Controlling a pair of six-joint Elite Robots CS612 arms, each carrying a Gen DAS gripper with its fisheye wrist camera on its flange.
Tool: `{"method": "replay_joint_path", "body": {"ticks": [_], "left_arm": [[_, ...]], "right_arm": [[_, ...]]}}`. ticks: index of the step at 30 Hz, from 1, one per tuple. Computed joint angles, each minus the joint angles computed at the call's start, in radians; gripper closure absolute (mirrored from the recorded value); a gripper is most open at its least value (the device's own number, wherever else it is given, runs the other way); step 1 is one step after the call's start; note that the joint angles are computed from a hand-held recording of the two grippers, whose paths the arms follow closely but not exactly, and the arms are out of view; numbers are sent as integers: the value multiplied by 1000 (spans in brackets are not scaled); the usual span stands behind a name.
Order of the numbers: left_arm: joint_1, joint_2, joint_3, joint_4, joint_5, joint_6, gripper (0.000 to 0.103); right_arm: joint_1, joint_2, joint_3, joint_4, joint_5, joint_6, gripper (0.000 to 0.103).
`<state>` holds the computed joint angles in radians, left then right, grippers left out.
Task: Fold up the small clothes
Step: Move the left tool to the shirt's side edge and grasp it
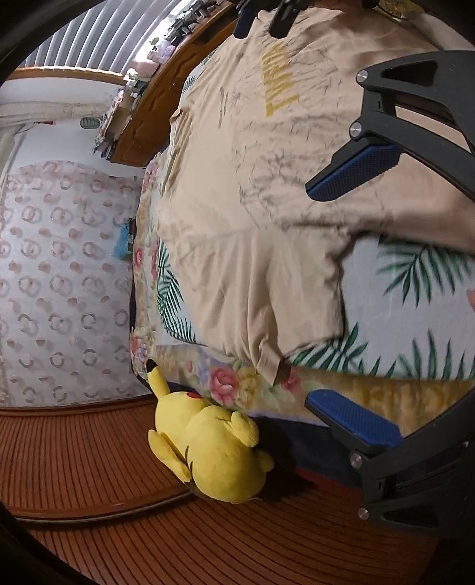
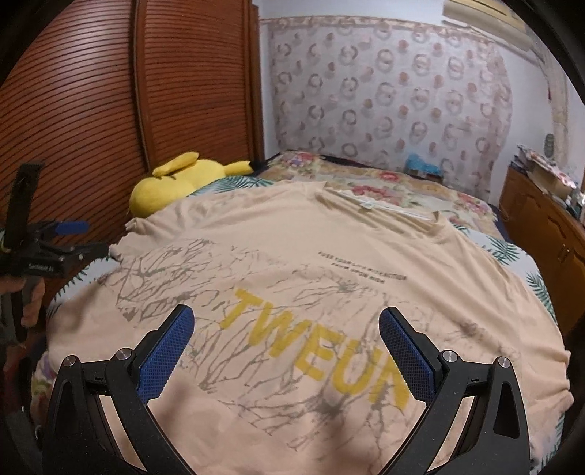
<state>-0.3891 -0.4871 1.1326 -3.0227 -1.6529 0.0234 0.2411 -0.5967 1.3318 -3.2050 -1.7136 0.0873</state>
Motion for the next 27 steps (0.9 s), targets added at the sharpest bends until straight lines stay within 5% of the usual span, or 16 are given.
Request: {"method": "replay_joint_path", "body": {"ticks": [8,13,27], "left_arm": [[29,49,-117,112,-21,8,11],[26,88,-198,204,11,50,37],[44,148,-327,334,-49,94,61]], "right_arm": [[-1,20,-54,72,46,-45,0],[-10,31,-85,108,92,-36,0],[-10,27,-85,113,117,-41,0]]}}
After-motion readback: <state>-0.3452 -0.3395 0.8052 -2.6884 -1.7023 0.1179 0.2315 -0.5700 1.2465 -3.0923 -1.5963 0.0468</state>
